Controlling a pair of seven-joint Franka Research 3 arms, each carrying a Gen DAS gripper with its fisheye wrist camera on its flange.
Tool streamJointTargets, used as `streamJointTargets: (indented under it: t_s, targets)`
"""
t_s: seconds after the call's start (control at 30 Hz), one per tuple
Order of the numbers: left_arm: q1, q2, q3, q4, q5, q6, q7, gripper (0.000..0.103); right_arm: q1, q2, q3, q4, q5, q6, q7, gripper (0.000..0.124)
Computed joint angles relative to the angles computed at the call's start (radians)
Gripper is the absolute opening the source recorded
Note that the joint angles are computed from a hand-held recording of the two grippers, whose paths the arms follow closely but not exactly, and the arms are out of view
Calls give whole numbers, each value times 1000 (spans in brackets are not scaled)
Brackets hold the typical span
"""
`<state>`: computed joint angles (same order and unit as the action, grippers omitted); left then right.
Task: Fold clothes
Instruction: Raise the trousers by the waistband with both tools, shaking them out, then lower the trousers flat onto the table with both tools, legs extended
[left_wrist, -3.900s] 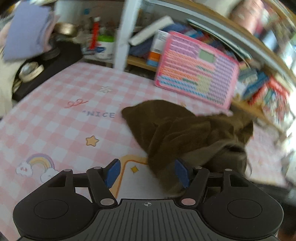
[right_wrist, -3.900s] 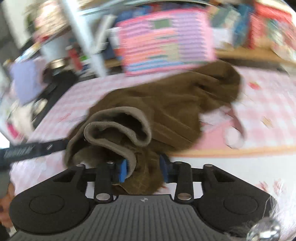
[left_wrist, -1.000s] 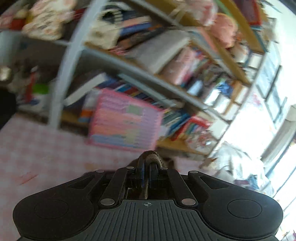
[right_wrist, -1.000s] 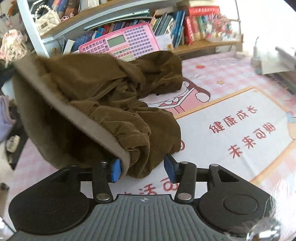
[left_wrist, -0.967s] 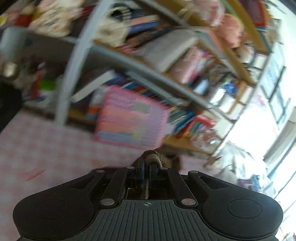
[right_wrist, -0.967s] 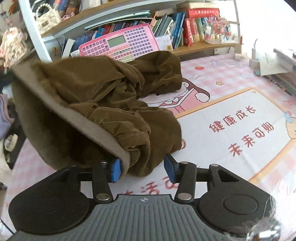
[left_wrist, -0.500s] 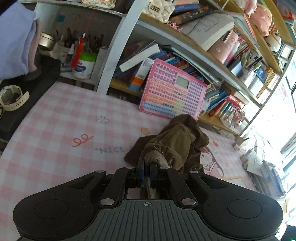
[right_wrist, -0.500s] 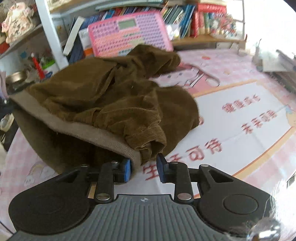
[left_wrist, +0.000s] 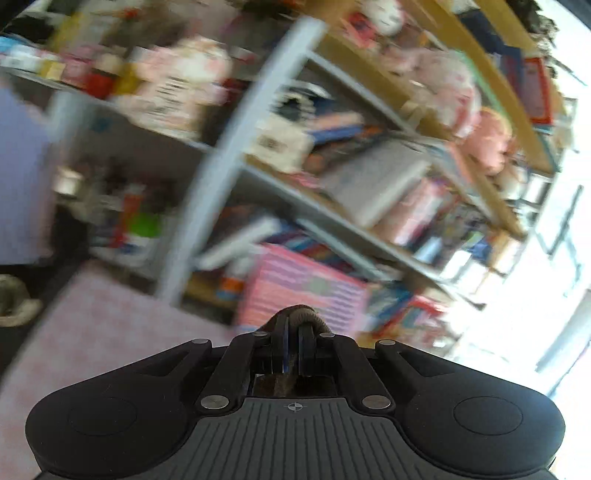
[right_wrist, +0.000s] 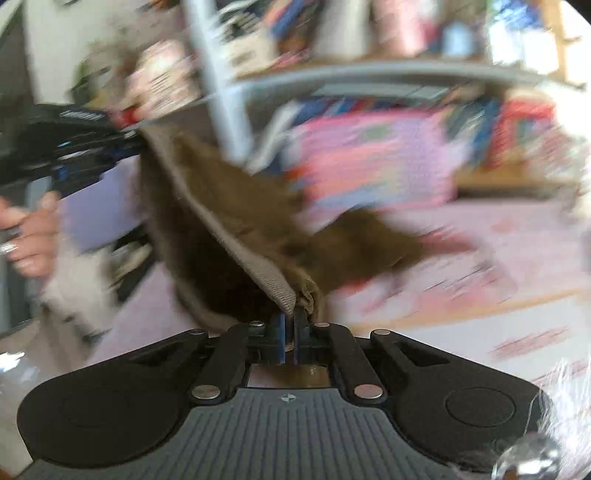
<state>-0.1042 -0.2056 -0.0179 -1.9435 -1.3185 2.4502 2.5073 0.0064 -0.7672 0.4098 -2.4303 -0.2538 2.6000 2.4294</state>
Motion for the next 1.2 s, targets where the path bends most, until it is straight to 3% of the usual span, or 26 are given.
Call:
streamJointTargets:
  t_s: [0.07, 0.17, 0.33, 0.47, 0.57, 0.6, 0.67, 0.77, 0.83, 0.97, 1.07, 1.2]
  targets:
    - [-30, 44, -36, 60, 20, -17, -4, 4, -100, -60, 14, 5, -88, -87, -1, 3]
    - [-90, 143, -120, 192, 57, 36, 28, 4, -257, -125, 17, 25, -243, -143, -6, 3]
    - [-130, 349, -236, 531, 66, 88, -24, 3, -508, -199, 21, 115, -454, -26, 80, 3]
    - [-58, 372, -305, 644, -206, 18, 165, 4, -607, -286, 41, 181, -533, 100, 96, 3]
    - [6, 356, -282, 619, -350, -145, 237, 4, -516, -323, 39, 166, -460, 122, 29, 3]
    - [22, 355, -265, 603, -336, -199, 223, 4, -440, -308, 42, 152, -398, 82, -12, 3]
    - [48, 363, -235, 577, -265, -287, 187, 4, -301, -274, 42, 130, -281, 10, -76, 3]
    - [78, 384, -197, 508, -56, -366, 123, 4, -112, -164, 29, 86, -72, -97, -122, 3]
    - [85, 383, -180, 427, 105, -345, 94, 4, -24, -61, 7, 53, 42, -127, -110, 3]
    - [81, 348, -164, 239, 358, -197, 50, 4, 123, 162, -82, 26, 205, -103, -100, 3]
    - [86, 339, -157, 172, 459, -110, -12, 4, 195, 278, -133, 48, 265, -61, -119, 3]
    - [112, 344, -158, 186, 489, -88, -61, 7, 232, 382, -158, 97, 282, 5, -103, 4]
